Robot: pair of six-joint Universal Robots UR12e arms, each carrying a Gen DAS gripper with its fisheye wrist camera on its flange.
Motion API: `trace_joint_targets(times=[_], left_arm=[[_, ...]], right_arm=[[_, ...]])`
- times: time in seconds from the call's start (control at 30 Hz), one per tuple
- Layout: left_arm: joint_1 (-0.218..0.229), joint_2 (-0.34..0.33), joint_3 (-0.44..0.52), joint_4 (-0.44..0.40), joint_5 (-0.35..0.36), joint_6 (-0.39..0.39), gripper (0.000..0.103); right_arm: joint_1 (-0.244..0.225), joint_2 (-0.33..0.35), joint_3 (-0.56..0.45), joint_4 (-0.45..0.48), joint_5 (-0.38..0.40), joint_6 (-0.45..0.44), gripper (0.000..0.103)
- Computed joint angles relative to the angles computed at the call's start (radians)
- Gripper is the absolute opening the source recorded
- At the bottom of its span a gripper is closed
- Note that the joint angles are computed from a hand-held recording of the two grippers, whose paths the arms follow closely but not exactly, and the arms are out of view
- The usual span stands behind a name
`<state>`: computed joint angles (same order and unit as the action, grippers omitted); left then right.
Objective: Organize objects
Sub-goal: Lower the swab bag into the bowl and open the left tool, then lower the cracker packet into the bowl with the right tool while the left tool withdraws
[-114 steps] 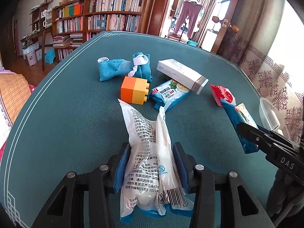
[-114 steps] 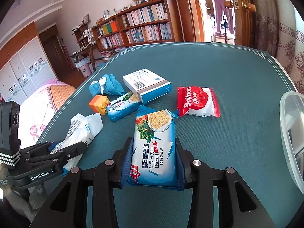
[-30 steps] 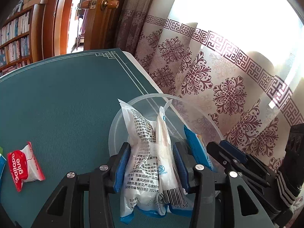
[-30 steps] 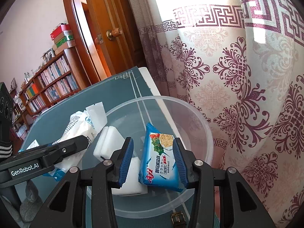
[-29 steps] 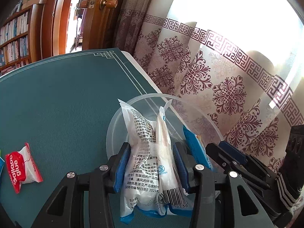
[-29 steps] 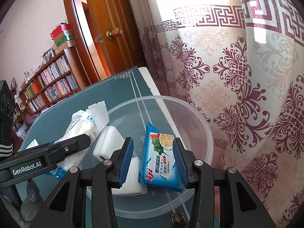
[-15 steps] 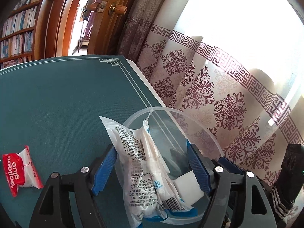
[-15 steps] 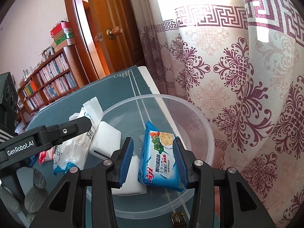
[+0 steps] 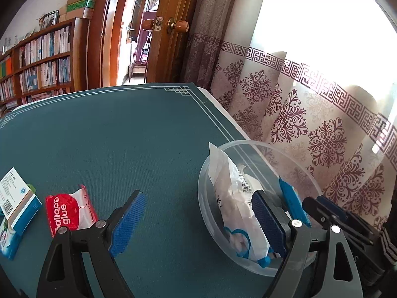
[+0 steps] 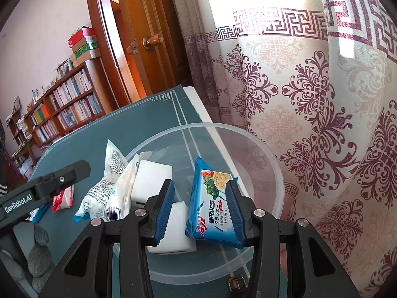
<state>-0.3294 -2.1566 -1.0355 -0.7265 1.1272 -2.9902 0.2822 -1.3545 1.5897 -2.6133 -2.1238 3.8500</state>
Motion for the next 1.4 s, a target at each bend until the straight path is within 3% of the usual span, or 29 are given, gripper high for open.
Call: trace_joint_targets(times=[0.43,0.57,0.7,1.0,1.1,1.27,1.4], left_arm=[[-0.028,-0.011,-0.026,0.130,0.102,0.042,0.094],[-0.015,-0.005,-0.014,0.059,0.047,0.030,0.094],[-0.007,0.010,-0.017,0.011,0.036,-0.001,0.096],[0.006,0.064,-0.085,-0.019,-0.031,0.058,0.100],[-0.003,0.061,-0.089,-0.020,-0.007,0.095,0.102],[-0.010,0.040,-0.068,-0.001,0.028,0.078,0.103],[-0.008,0.012,-0.023,-0.069,0.024,0.054,0.103]], right_arm=[[0.002,0.001,-0.002,0.000,0.001,-0.004,0.045],[0.002,0.002,-0.002,-0.002,-0.002,-0.003,0.045],[0.005,0.003,-0.002,-0.009,-0.007,-0.005,0.045],[0.006,0.002,-0.003,-0.012,-0.008,-0.004,0.045],[0.008,0.002,-0.004,-0.010,-0.013,0.001,0.045],[0.009,0.000,-0.004,-0.014,-0.016,-0.001,0.045],[0.008,0.000,-0.004,-0.012,-0.013,-0.003,0.045]])
